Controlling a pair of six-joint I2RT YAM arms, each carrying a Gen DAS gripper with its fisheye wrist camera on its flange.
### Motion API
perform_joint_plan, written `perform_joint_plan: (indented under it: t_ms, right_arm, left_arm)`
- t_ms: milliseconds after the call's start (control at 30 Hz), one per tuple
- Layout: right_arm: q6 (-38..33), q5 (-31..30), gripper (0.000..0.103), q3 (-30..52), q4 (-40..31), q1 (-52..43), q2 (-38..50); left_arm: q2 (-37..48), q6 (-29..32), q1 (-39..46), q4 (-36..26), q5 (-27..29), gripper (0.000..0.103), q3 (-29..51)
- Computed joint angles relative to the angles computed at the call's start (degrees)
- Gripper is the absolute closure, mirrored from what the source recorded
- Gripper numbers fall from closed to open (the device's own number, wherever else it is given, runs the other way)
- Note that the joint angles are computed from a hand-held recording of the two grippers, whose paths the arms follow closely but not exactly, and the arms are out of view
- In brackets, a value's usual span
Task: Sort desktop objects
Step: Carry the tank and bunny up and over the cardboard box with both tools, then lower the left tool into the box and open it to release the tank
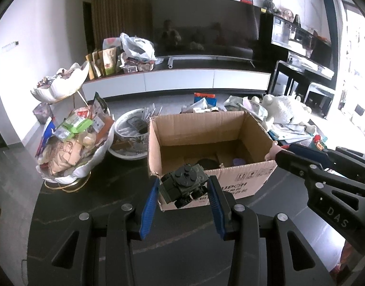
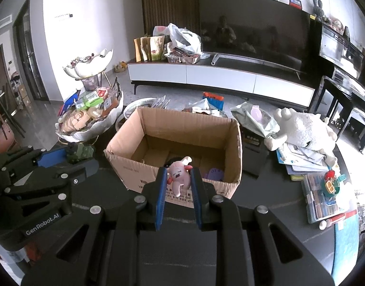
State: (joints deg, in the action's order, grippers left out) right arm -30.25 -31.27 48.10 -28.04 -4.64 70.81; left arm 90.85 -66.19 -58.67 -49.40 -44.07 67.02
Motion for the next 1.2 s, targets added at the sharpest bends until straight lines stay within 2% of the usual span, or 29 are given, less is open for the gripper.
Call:
perform_joint_plan:
  t_ms: [833, 1000, 1200]
  right_arm:
    - [4.01, 3.58, 0.085, 6.23, 5.25, 4.07, 12.63]
    - [4.85, 3.98, 0.085, 8.31, 5.47, 4.83, 15.46]
    - [5.56, 5.16, 0.085, 10.39, 6.41, 6.01, 18.64]
  left_arm:
    - [2.28, 11.79, 9.41, 8.67, 4.44, 0.065, 0.09]
    - [2.16, 14.5, 11.41, 13.28, 5.42, 0.065, -1.22]
    - [4.56, 17.26, 13.95, 15.05, 7.48, 0.065, -0.23]
